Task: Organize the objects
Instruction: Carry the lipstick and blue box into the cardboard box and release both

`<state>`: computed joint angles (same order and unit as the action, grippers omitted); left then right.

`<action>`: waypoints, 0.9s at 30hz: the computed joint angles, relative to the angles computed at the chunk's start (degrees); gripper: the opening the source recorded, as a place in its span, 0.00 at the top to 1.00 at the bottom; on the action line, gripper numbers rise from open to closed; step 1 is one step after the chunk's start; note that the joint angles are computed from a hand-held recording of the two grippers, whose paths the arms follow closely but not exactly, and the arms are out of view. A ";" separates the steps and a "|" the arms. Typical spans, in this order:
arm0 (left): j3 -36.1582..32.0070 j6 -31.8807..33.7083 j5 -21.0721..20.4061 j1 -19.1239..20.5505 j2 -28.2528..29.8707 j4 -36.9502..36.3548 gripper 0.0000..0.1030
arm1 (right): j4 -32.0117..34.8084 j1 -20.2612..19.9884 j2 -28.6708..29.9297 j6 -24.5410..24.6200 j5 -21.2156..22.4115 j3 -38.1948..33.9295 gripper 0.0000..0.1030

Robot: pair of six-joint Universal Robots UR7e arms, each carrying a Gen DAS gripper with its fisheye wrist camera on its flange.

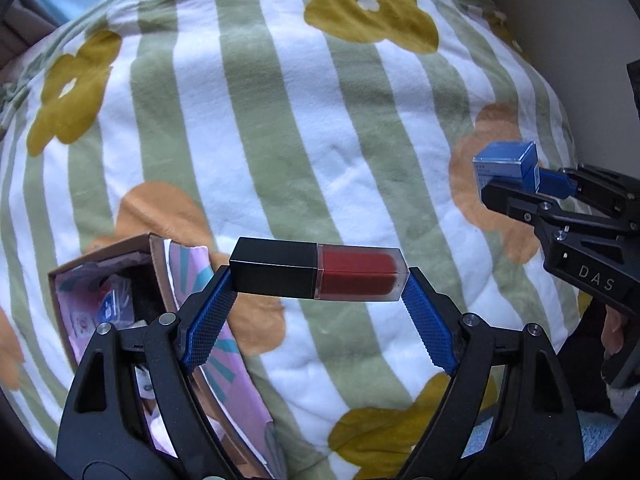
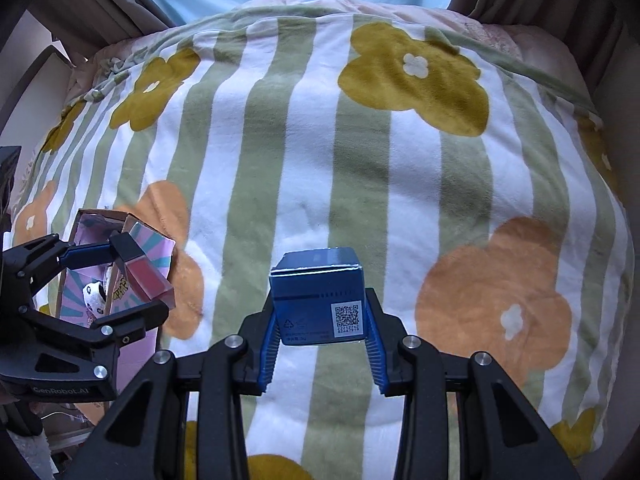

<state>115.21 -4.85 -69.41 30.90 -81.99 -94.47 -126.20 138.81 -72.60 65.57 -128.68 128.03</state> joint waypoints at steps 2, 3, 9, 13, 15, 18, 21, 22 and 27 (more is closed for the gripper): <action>0.75 -2.11 -0.28 -1.31 -2.68 0.00 0.20 | 2.07 1.79 0.14 2.70 0.34 -0.71 0.66; 1.21 -3.01 -0.41 -1.69 -3.76 -0.16 0.20 | 2.75 2.62 0.28 3.92 0.58 -0.96 0.66; 3.87 -7.85 0.23 -4.21 -10.23 0.07 0.20 | 6.86 6.90 1.05 11.66 1.89 -2.29 0.66; 6.56 -9.87 2.95 -5.75 -14.63 0.25 0.20 | 8.58 9.96 1.63 17.80 1.89 -2.84 0.66; 7.54 -11.01 2.99 -5.40 -16.22 0.48 0.20 | 9.70 11.28 2.41 19.82 1.77 -3.34 0.66; 8.68 -11.47 3.40 -5.24 -17.76 1.66 0.20 | 10.56 12.13 3.74 20.12 2.63 -3.83 0.66; 9.10 -11.58 3.01 -5.23 -18.97 2.29 0.20 | 9.81 12.54 4.27 20.67 3.46 -3.55 0.66; 9.06 -11.52 2.80 -5.23 -19.20 2.44 0.20 | 9.87 12.77 4.40 20.80 3.58 -3.66 0.66; 8.25 -11.46 2.36 -5.08 -19.93 3.01 0.20 | 11.07 13.58 5.13 20.12 3.31 -5.10 0.66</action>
<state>123.46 -16.31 -67.05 25.82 -101.92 -91.46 -115.13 152.38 -67.46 85.69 -125.37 122.93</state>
